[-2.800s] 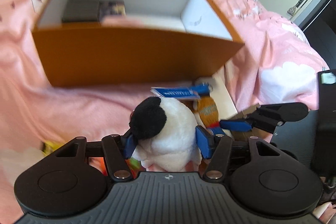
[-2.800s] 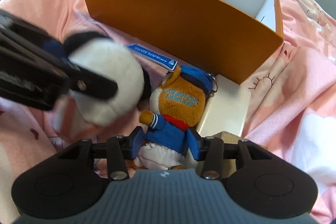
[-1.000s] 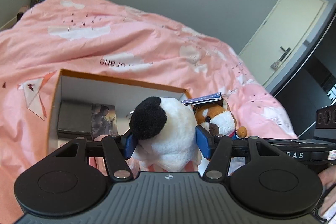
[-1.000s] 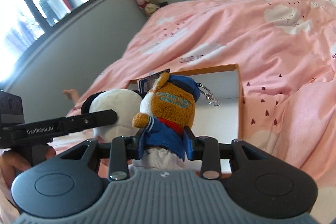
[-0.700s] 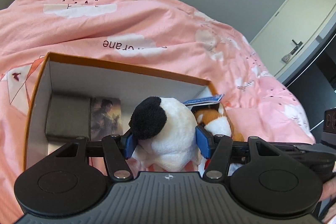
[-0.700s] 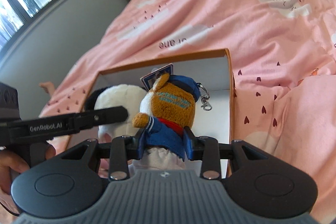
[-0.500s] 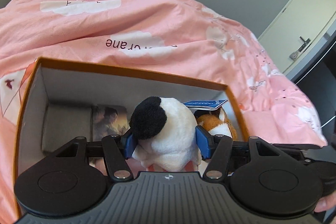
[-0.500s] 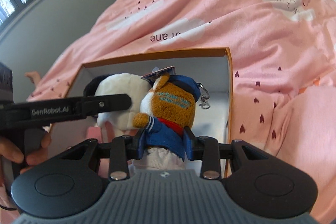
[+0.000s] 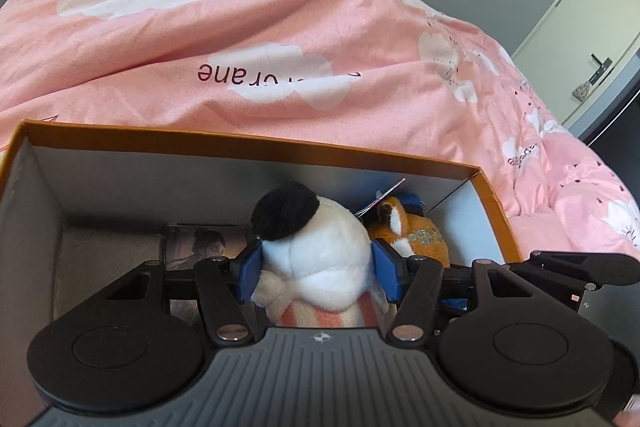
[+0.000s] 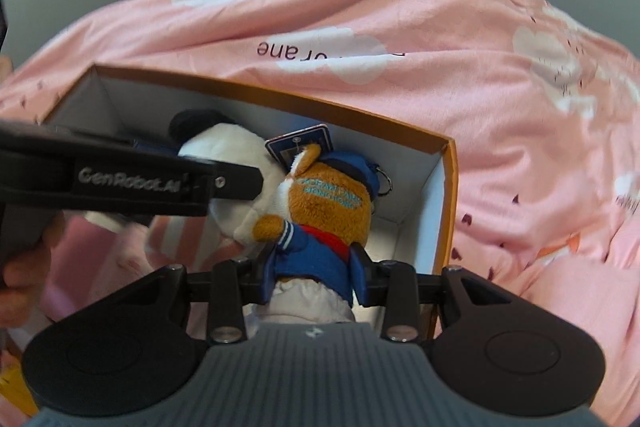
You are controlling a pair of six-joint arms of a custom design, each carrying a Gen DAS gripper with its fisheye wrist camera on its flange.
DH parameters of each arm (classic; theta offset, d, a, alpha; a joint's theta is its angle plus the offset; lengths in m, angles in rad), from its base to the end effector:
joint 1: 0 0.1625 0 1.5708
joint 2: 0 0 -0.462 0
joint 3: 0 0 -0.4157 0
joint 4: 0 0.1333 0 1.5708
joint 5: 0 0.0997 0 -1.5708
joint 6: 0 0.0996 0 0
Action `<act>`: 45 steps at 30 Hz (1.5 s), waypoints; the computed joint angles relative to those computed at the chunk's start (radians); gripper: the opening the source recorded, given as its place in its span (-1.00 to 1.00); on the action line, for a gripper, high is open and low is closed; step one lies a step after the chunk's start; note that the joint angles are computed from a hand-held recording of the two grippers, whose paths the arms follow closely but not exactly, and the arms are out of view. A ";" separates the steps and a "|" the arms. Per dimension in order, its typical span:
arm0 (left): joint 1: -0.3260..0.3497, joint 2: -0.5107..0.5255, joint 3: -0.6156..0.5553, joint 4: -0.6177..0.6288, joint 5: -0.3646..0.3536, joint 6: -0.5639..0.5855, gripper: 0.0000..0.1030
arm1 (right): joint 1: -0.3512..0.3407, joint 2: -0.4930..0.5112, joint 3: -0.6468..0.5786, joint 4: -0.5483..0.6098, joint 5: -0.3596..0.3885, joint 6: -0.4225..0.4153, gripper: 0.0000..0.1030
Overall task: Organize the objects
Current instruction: 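Lower the panda plush into the box with the left tool while the right tool lowers the bear beside it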
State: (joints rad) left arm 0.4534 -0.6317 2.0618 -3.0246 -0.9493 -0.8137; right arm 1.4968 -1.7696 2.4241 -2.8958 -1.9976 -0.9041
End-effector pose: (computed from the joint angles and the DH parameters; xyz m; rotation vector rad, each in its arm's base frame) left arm -0.3951 -0.4053 -0.0549 0.4002 2.6833 -0.7348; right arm 0.0642 -0.3788 0.3533 0.8075 -2.2851 0.4973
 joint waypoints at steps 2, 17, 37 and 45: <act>0.006 0.000 -0.013 0.030 -0.006 -0.007 0.29 | 0.010 0.027 0.012 -0.059 -0.032 -0.057 -0.23; -0.009 -0.108 0.016 0.180 -0.107 0.026 0.24 | 0.004 0.085 -0.004 -0.122 -0.033 -0.227 -0.08; -0.007 -0.037 -0.020 0.165 -0.123 0.112 -0.09 | 0.010 -0.008 -0.064 0.202 -0.085 -0.203 -0.39; -0.007 -0.015 -0.051 0.212 -0.135 0.167 -0.08 | 0.021 0.021 -0.056 0.171 -0.104 -0.212 -0.26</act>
